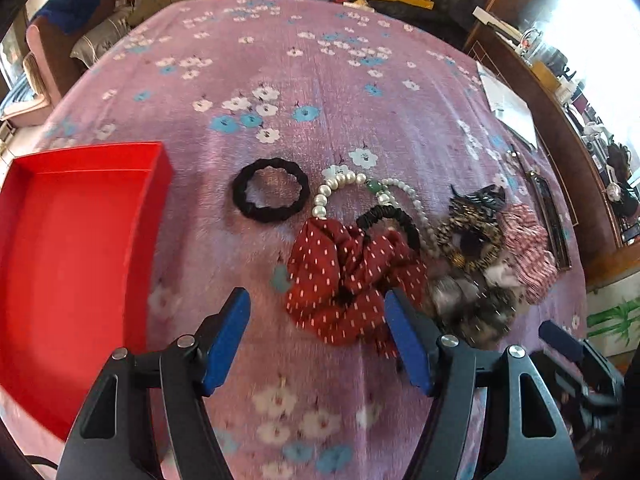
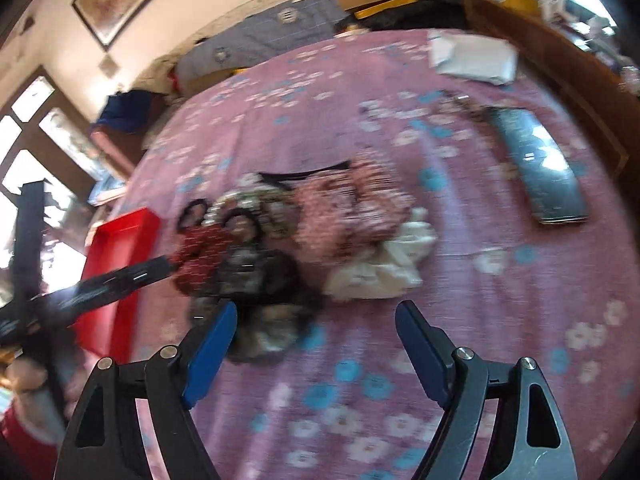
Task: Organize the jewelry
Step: 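Grasp the red polka-dot scrunchie with the left gripper while the right grasps the grey scrunchie, then carry both scrunchies into the red tray and open both grippers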
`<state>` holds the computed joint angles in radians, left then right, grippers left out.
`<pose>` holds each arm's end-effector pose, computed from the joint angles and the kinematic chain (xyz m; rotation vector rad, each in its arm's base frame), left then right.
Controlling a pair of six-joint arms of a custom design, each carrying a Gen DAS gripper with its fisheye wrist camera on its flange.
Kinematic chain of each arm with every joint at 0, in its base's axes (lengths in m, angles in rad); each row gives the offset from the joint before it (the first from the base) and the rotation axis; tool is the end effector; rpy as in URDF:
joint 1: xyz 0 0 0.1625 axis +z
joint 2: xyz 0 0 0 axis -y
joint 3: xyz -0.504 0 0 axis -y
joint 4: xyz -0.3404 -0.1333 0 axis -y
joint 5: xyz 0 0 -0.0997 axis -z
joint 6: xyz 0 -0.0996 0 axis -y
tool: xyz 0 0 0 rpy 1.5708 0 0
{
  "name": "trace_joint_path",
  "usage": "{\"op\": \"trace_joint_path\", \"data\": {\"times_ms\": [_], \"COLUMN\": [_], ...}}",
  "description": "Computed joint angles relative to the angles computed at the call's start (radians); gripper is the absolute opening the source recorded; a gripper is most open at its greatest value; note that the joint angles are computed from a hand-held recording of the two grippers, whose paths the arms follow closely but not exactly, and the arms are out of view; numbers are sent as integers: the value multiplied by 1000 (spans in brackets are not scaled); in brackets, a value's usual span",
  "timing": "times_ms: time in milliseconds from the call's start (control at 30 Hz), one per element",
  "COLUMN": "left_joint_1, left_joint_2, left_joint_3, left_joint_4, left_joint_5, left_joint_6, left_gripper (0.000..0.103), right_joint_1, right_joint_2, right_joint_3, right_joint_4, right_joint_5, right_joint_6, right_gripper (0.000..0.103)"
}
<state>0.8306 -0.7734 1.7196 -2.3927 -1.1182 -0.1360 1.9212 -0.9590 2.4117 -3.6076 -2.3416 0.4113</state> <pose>-0.3061 -0.5974 0.1372 0.8334 2.5453 -0.1107 0.2152 -0.4027 0.2324 -0.3710 -2.4248 1.0468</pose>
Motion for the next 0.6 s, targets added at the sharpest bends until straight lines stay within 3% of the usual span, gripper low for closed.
{"op": "trace_joint_path", "data": {"times_ms": [167, 300, 367, 400, 433, 500, 567, 600], "left_joint_1": [12, 14, 13, 12, 11, 12, 12, 11], "left_joint_2": [38, 48, 50, 50, 50, 50, 44, 37], "left_joint_3": [-24, -21, -17, -15, -13, -20, -17, -12], "left_joint_4": [19, 11, -3, -9, -10, 13, 8, 4], "left_joint_5": [2, -1, 4, 7, 10, 4, -7, -12], "left_joint_6": [10, 2, 0, 2, 4, 4, 0, 2], "left_gripper": [69, 68, 58, 46, 26, 9, 8, 7], "right_joint_1": [-40, -59, -63, -60, -58, -57, -61, -64], "right_joint_2": [28, 45, 53, 56, 61, 71, 77, 78], "right_joint_3": [-19, -38, -51, -58, -65, -79, -91, -93], "right_joint_4": [-34, -31, -25, -18, -11, 10, 31, 32], "right_joint_5": [96, 114, 118, 113, 110, 103, 106, 113], "right_joint_6": [-41, -60, -63, -63, -64, -68, -69, -70], "right_gripper": [80, 78, 77, 76, 73, 64, 39, 32]}}
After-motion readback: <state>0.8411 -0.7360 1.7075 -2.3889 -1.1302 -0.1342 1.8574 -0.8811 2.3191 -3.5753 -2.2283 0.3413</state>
